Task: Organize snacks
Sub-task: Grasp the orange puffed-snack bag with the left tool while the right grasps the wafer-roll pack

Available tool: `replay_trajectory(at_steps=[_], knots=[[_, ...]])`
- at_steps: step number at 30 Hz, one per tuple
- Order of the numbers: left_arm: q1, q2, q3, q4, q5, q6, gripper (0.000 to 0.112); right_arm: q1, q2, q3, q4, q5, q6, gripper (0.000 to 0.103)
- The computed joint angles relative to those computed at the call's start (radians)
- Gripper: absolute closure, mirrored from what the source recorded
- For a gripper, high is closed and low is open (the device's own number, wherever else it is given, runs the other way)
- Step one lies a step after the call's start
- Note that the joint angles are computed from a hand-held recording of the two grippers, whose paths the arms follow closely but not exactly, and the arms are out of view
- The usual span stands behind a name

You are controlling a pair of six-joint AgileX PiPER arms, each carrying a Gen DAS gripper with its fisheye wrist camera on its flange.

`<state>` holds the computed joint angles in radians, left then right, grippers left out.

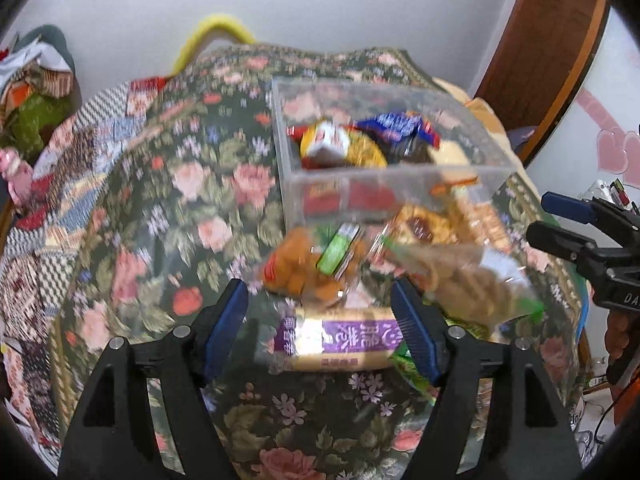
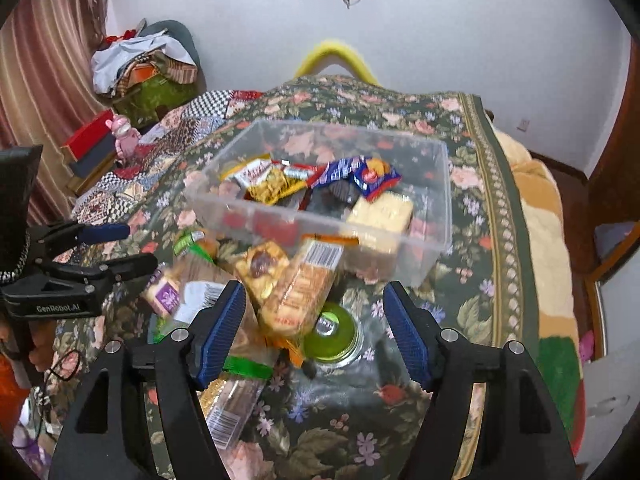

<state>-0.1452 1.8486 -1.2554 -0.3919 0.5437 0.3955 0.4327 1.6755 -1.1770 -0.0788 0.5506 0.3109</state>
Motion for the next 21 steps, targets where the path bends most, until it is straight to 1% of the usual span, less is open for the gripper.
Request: replay_trajectory(at_steps=[5, 13, 17, 19, 21], knots=[[-0.002, 0.082, -0.035, -0.014, 0.004, -0.007, 0.039, -0.021, 0.055, -0.015, 0.054, -0.017, -0.018, 0.035], [-0.018, 0.193, -0.141, 0.019, 0.004, -0.072, 0.039, -0.027, 0.136, -0.062, 0.117, -0.026, -0.055, 0.035], [-0.016, 0.227, -0.180, 0.010, -0.008, -0.072, 0.039, -0.046, 0.163, -0.075, 0.193, -0.027, -0.117, 0.035], [-0.007, 0.231, -0.180, -0.027, -0.016, -0.039, 0.039, -0.054, 0.171, -0.077, 0.219, -0.027, -0.143, 0.040], [-0.004, 0.232, -0.174, -0.047, -0.030, -0.010, 0.039, -0.059, 0.176, -0.075, 0.247, -0.024, -0.173, 0.051]])
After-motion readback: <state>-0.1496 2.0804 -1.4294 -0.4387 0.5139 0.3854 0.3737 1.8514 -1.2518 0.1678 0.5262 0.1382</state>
